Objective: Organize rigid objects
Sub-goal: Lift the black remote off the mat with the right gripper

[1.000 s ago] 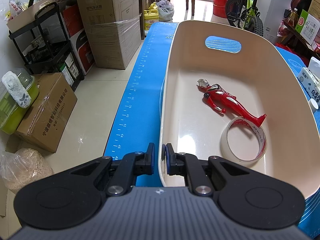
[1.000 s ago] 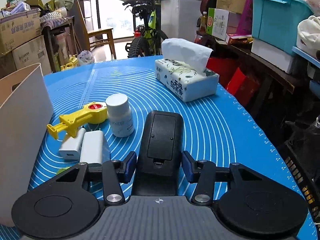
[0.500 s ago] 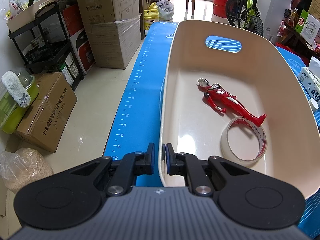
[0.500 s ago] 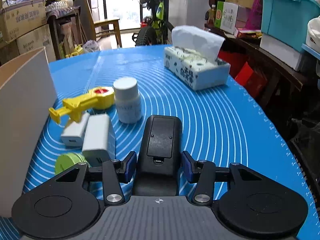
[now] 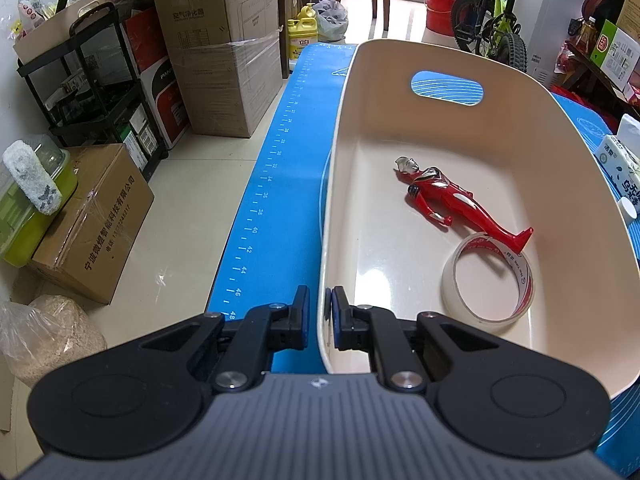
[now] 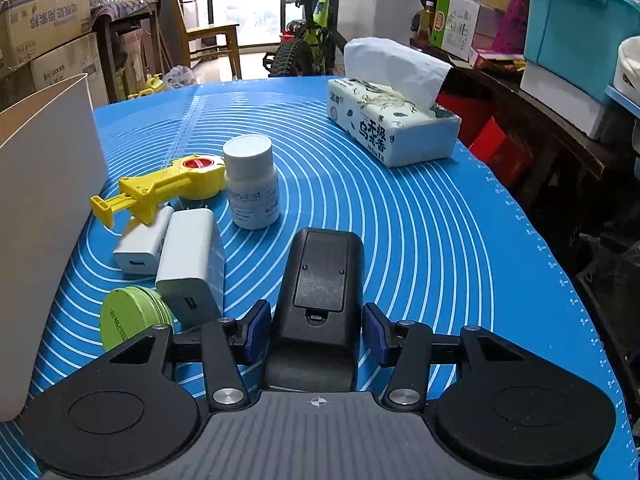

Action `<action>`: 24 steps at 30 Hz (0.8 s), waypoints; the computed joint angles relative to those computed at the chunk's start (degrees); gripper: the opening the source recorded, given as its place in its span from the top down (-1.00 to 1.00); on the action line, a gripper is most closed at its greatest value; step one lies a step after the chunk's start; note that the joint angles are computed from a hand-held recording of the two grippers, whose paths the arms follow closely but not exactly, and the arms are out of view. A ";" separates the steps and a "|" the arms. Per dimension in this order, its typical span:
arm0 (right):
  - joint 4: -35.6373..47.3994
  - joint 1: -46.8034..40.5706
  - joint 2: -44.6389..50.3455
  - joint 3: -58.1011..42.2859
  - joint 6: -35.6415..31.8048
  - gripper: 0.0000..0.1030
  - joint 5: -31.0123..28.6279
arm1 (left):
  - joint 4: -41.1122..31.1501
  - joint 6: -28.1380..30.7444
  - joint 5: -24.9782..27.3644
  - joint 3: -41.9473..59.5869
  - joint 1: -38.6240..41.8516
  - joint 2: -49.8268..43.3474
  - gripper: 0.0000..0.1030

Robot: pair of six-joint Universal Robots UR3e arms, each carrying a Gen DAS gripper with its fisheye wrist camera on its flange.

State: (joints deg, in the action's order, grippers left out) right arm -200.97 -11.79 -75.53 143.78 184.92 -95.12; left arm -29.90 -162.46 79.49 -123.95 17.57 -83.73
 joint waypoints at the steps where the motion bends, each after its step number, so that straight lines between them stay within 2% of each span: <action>1: 1.30 -0.09 -0.80 -0.08 0.23 -0.17 0.05 | 0.03 0.01 0.04 0.01 -0.02 -0.04 0.72; 7: 5.22 0.65 -3.86 0.81 0.86 -0.21 -0.92 | -0.03 0.03 -0.02 0.02 0.03 -0.01 0.72; 9: 3.81 0.24 -3.78 1.62 0.88 -0.05 0.00 | 0.12 0.01 0.09 -0.01 -0.04 -0.08 0.72; 14: 2.00 -0.74 -3.81 2.75 0.61 -0.04 1.39 | 0.48 0.09 0.10 -0.39 0.00 -0.01 0.71; 24: -1.82 0.10 -6.51 4.12 -0.17 -0.04 0.19 | 0.44 0.11 0.10 -0.36 0.01 -0.01 0.71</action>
